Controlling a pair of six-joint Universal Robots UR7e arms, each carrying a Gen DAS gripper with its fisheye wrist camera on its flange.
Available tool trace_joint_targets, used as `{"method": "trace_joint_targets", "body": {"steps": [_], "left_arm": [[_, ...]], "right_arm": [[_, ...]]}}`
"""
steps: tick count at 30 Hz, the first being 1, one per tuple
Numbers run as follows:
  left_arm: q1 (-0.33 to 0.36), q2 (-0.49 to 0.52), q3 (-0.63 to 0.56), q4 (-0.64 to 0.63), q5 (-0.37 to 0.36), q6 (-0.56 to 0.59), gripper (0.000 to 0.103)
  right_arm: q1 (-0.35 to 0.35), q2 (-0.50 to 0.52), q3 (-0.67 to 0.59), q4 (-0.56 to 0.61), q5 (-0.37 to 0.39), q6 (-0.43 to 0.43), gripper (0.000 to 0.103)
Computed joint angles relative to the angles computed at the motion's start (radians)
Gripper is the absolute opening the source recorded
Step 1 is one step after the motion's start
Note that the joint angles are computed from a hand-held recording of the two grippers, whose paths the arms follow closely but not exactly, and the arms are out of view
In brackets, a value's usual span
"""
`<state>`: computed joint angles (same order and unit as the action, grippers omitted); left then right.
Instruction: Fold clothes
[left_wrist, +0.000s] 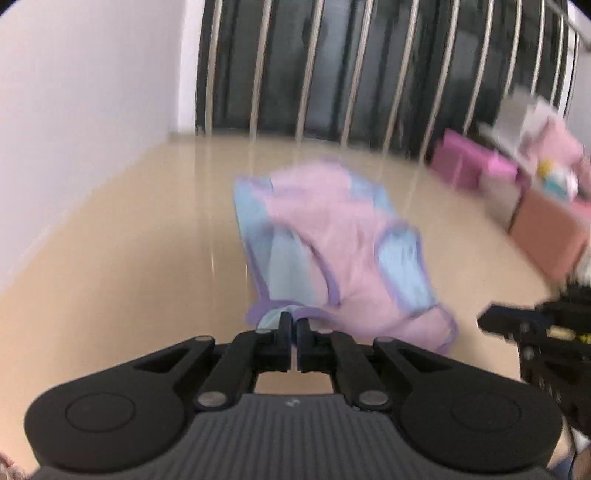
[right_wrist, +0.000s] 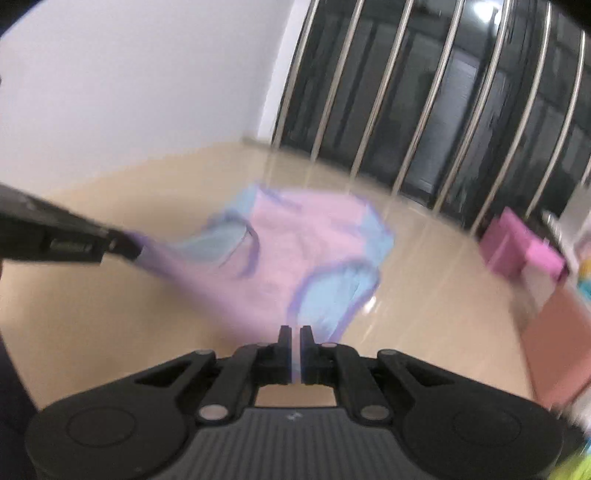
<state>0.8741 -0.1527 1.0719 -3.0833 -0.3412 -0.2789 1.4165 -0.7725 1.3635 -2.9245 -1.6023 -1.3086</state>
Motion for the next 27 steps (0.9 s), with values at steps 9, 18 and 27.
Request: {"method": "trace_joint_targets", "body": {"steps": [9,18,27], "left_arm": [[-0.029,0.007,0.081,0.013,0.078,0.084,0.051],[-0.025,-0.073,0.148,-0.123,-0.052,0.157,0.068],[0.068,-0.054,-0.02,0.12,-0.244,0.264,0.056]], "right_arm": [[-0.05,-0.074,0.087,0.063,0.003,0.037,0.04],[-0.047,-0.067,0.02,0.174,0.071,0.111,0.051],[-0.018,0.13,-0.284,0.346,-0.013,0.198,0.006]]}}
